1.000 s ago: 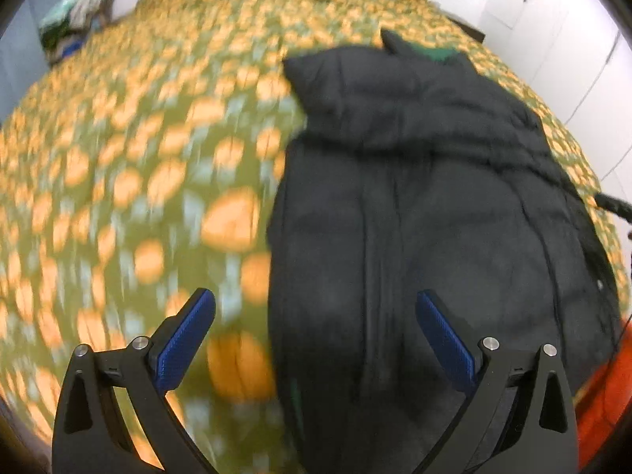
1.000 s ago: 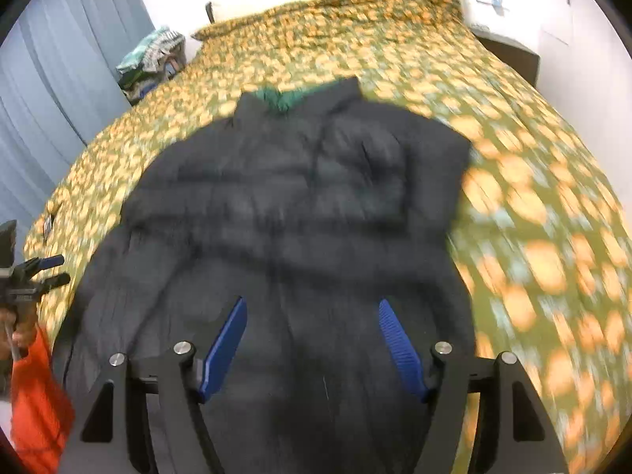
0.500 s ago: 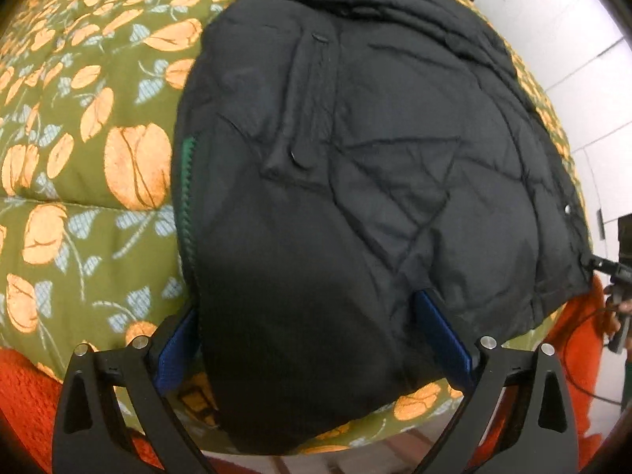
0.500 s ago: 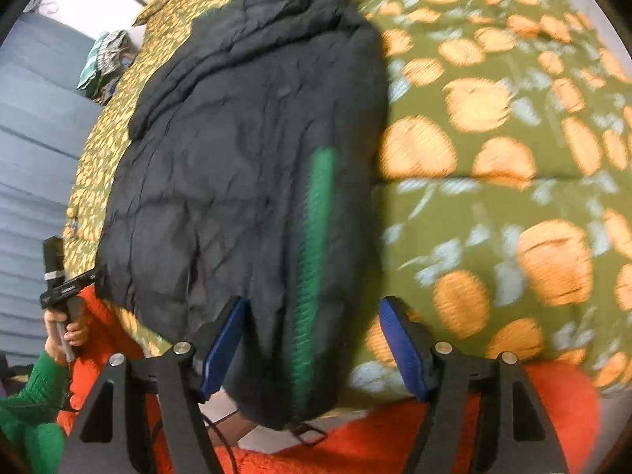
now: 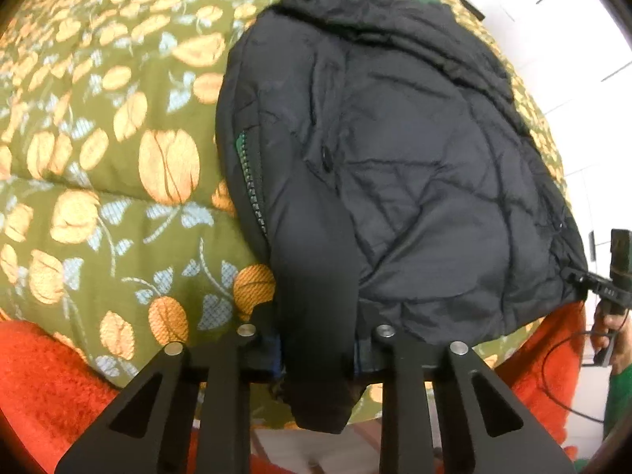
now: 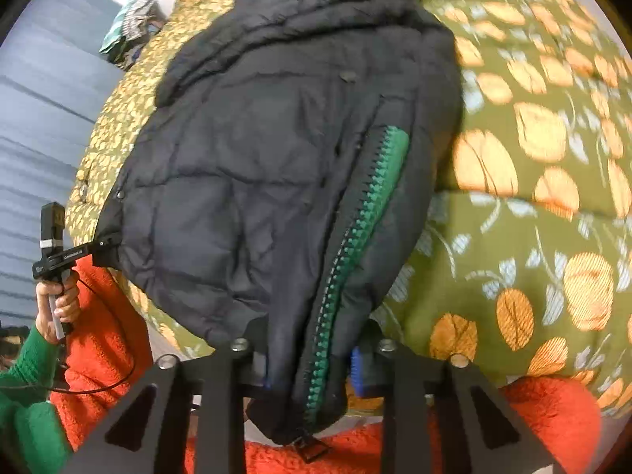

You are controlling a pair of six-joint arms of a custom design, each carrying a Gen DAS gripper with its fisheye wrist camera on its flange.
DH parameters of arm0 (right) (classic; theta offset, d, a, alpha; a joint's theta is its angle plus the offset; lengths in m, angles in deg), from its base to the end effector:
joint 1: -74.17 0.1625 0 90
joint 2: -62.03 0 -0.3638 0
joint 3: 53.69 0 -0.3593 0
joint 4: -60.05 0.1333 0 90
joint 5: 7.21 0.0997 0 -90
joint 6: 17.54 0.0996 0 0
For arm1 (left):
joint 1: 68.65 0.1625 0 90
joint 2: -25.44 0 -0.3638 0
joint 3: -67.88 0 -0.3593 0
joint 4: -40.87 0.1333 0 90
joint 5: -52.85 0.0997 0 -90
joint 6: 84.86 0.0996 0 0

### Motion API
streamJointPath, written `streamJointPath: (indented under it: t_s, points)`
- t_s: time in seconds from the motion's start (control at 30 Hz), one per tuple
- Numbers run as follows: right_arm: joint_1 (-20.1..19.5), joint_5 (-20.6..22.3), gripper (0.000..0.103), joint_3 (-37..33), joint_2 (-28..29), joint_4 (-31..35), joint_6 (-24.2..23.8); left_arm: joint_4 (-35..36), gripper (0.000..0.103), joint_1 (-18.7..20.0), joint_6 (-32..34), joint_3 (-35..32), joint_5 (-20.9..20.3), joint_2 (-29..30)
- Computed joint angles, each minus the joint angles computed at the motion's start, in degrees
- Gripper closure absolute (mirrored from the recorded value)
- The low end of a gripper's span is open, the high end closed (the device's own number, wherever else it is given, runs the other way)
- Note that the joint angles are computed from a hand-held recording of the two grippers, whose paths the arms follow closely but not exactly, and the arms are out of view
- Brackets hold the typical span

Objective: Fold large clothes

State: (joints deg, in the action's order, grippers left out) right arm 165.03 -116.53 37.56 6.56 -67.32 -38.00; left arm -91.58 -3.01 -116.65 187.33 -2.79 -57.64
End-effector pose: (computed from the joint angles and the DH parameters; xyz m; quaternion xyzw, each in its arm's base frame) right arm 0.1093 -0.5984 0.1609 0.1801 -0.9691 -0.0151 0.1677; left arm -0.0093 -0.4799 0.2394 -0.0774 0.9510 -0.1835 0.2364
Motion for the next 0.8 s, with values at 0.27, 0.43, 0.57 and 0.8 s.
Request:
streamJointPath:
  t_s: [0.27,0.43,0.57,0.8]
  points:
    - [2.62,6.12,0.083,-3.25,-0.8,1.27,-1.97,4.25,0.085,-3.72,0.84,-0.37,0.49,-6.86]
    - [3.11,5.62,0.084,-3.93,-1.26,3.88,-3.28,9.29,0.085,-5.93,-0.92,0.44,0.54,-8.97]
    - [2.61,4.77,0.084,-3.78,-2.64,7.56,-3.52,16.95,0.085,-8.85,-5.11,2.94,-0.12,-13.35]
    - [3.1,7.28,0.085,1.73,-10.16,15.83,0.83,36.68,0.085,-17.26,-15.7,3.95,-4.26,-23.23]
